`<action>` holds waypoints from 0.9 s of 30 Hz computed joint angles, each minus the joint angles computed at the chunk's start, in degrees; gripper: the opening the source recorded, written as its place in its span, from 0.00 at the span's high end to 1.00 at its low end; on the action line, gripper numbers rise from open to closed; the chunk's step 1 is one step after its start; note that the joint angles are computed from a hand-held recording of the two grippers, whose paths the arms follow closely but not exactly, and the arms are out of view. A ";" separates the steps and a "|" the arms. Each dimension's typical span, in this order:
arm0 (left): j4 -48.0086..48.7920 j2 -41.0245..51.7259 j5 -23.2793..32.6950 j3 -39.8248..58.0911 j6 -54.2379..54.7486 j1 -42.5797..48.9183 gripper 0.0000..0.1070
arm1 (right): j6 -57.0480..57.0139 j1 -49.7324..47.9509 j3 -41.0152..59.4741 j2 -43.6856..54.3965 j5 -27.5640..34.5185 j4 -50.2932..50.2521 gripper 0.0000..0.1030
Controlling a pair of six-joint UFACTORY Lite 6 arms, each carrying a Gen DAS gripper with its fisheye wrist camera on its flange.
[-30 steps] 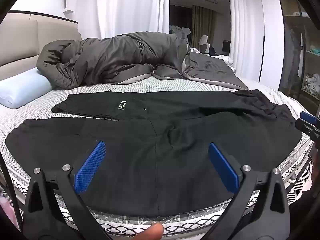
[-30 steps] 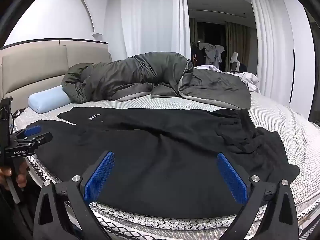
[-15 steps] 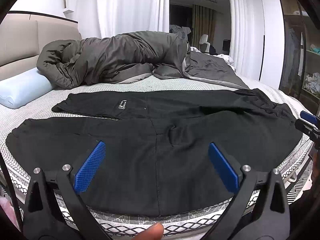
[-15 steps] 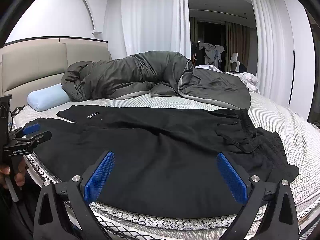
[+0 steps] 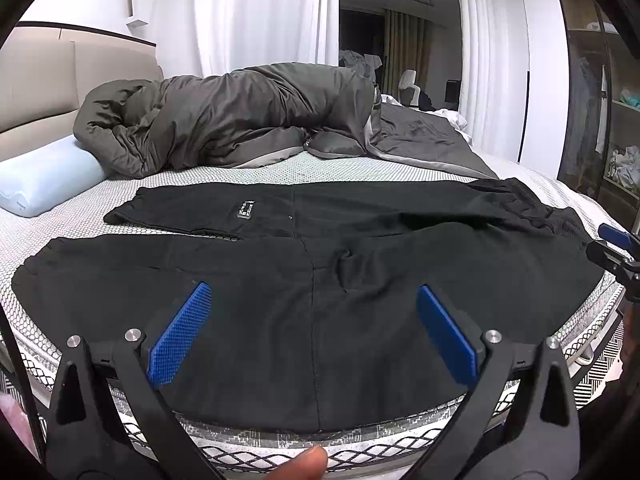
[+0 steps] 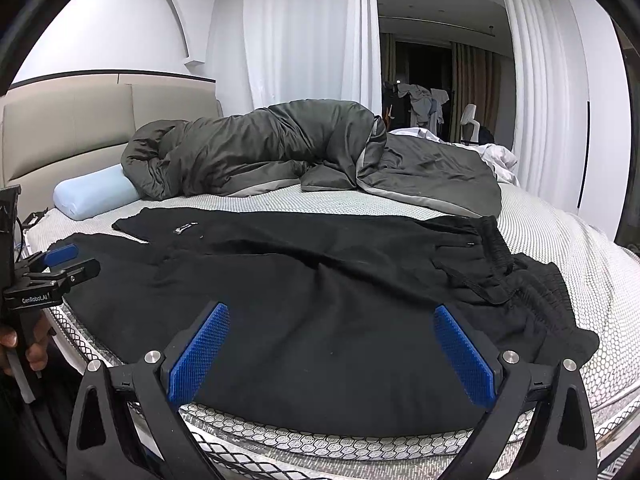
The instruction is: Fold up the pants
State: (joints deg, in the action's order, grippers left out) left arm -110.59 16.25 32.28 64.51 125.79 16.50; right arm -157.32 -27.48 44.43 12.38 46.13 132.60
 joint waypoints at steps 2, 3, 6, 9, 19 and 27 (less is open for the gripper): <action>0.25 0.06 -0.13 0.14 -0.26 -0.03 0.05 | -0.03 -0.05 0.12 0.17 0.03 -0.11 0.00; 0.26 -0.06 0.00 0.02 -0.17 0.05 0.05 | -0.19 -0.04 0.13 0.22 0.03 -0.01 0.00; 0.35 0.03 0.00 0.14 -0.23 0.05 0.05 | -0.12 -0.03 0.26 0.33 0.14 -0.01 0.00; 0.38 -0.67 -0.42 -0.19 -0.61 -0.30 0.05 | -0.30 0.02 0.33 0.53 0.21 0.21 0.00; 0.24 -0.67 -0.40 -0.22 -0.44 -0.31 0.05 | -0.64 0.14 0.31 0.54 0.26 0.52 0.00; 0.25 -0.68 -0.41 -0.22 -0.42 -0.30 0.05 | -0.87 0.20 0.17 0.44 0.23 0.66 0.00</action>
